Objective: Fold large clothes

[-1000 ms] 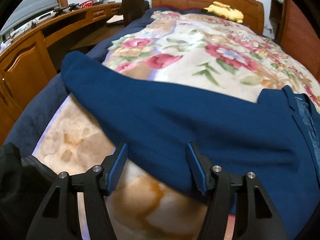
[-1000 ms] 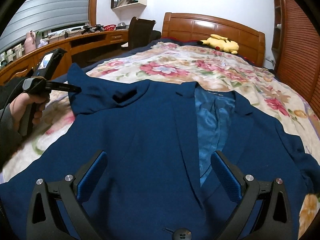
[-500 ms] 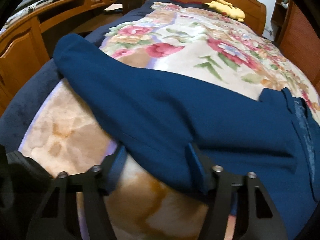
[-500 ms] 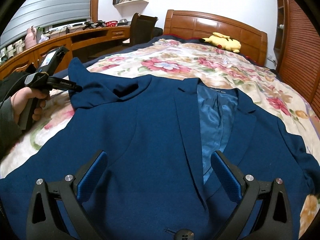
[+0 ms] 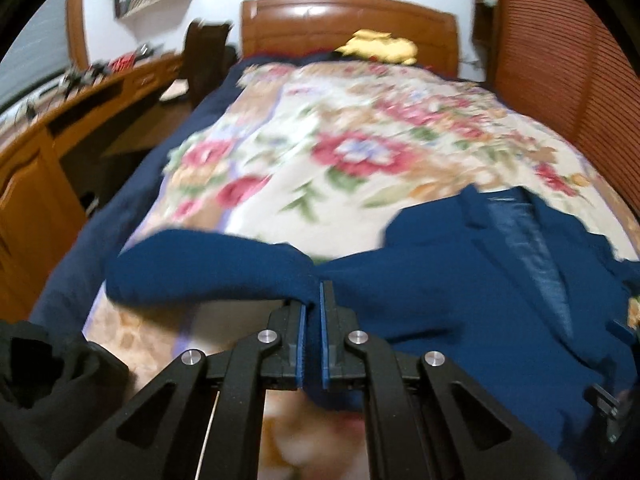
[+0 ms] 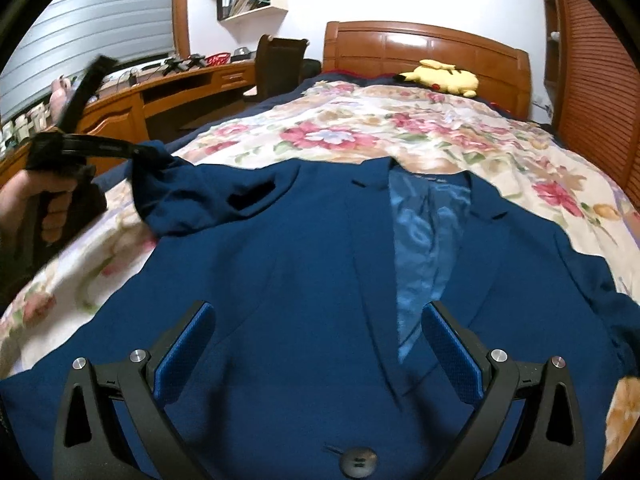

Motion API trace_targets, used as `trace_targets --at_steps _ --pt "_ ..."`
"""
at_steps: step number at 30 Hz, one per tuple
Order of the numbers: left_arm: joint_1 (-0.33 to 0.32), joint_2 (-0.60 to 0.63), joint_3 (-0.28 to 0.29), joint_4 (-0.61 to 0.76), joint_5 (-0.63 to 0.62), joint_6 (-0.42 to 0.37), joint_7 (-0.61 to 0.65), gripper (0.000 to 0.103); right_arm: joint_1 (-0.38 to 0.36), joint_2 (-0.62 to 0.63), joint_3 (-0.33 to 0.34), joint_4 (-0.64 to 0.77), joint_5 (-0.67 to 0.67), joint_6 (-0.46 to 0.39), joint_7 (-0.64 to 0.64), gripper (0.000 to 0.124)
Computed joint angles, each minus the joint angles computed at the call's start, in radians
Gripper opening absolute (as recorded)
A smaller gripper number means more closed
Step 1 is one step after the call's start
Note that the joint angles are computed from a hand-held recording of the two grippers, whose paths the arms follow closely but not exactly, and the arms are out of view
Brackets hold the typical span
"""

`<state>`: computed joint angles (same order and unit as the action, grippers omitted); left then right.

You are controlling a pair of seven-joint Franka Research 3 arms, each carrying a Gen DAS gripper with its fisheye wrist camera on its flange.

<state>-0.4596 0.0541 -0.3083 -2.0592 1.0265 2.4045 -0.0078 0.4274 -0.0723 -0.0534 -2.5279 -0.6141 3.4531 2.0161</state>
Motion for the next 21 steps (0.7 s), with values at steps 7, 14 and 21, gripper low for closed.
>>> trace_targets --at_steps 7,14,21 --pt "-0.074 0.013 -0.046 0.072 0.040 -0.064 0.037 0.006 0.004 -0.070 -0.013 -0.056 0.094 0.035 -0.069 0.102" --pt "-0.133 0.025 -0.063 0.056 0.025 -0.092 0.012 0.007 0.079 -0.092 -0.107 -0.078 0.044 0.058 -0.031 0.102" --pt "-0.155 -0.022 -0.075 0.001 0.042 -0.086 -0.034 0.044 0.095 -0.102 -0.128 -0.078 0.010 0.043 -0.018 0.102"
